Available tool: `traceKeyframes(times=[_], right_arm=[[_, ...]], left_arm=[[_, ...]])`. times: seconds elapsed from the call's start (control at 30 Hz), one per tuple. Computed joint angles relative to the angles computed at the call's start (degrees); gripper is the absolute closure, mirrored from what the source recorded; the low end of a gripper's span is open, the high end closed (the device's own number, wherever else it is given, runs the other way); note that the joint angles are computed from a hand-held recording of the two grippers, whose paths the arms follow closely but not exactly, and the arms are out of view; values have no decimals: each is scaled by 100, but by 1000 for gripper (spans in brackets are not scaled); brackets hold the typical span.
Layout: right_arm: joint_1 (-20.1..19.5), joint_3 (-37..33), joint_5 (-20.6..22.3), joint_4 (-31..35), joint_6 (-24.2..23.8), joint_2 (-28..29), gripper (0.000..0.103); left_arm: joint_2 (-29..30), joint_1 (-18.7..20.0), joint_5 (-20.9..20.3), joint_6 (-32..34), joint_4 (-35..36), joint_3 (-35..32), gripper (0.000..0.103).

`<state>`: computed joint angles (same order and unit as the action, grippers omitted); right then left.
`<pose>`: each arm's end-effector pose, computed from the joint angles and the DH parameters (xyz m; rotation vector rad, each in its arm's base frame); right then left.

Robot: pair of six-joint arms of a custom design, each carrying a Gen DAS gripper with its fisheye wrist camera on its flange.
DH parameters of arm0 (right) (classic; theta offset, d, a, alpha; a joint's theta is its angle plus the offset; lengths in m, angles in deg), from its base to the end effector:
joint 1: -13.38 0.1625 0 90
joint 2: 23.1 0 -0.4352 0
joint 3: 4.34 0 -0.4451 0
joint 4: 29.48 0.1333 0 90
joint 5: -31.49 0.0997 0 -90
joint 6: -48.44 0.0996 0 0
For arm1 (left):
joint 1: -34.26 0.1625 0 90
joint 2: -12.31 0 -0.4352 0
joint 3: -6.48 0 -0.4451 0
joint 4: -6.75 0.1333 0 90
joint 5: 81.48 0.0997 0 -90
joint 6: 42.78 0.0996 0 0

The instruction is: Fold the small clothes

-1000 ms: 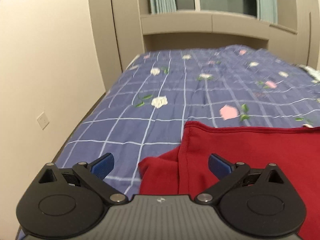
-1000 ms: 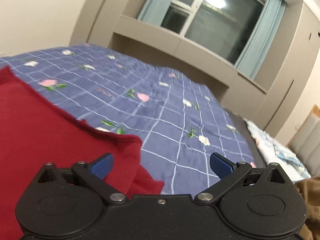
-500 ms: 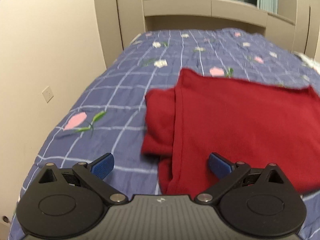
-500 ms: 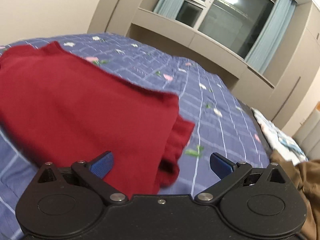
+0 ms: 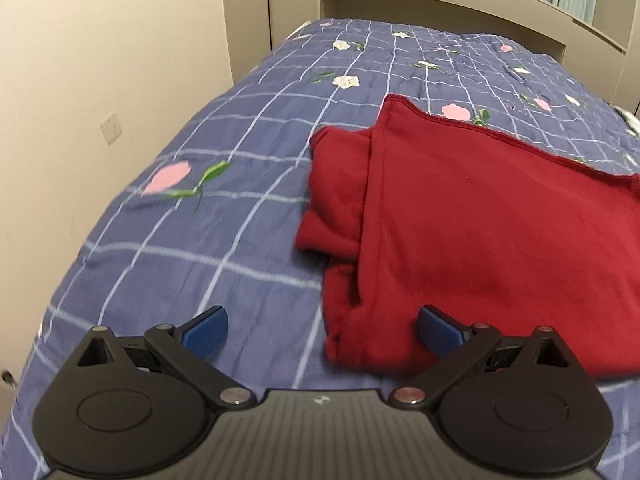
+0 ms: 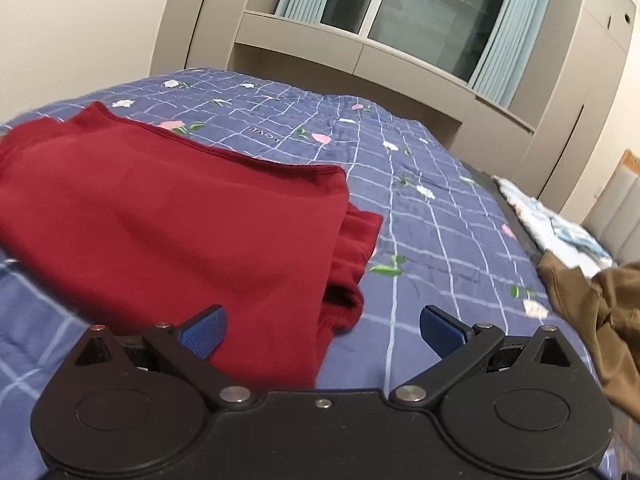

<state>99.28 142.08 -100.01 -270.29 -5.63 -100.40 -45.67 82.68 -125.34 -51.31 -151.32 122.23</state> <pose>0.0426 -0.3465 0.2591 0.2118 -1.7632 0.9643 -0.2305 -0.5689 0.1049 0.5968 2.3368 -0.6315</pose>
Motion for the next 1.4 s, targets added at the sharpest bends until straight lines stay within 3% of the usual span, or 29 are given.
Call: traceKeyframes(times=[0.5, 0.63, 0.8, 0.97, 1.4], right_arm=[[1127, 487, -828, 523, 1323, -77, 1], [1580, 502, -1172, 1030, 1939, -98, 1], [1977, 431, -1554, 2059, 2936, -285, 1], [2027, 282, -1592, 2726, 3522, -411, 1], [1566, -132, -989, 3229, 3754, -441, 1]], left_arm=[[-934, -449, -430, -1216, 620, 785, 0], [-1231, -550, -550, -1645, 885, 977, 0], [-1346, -662, -404, -1724, 1113, 1035, 0], [-1258, -635, -359, -1686, 1085, 927, 1], [-225, -282, -88, -1169, 412, 201, 0]])
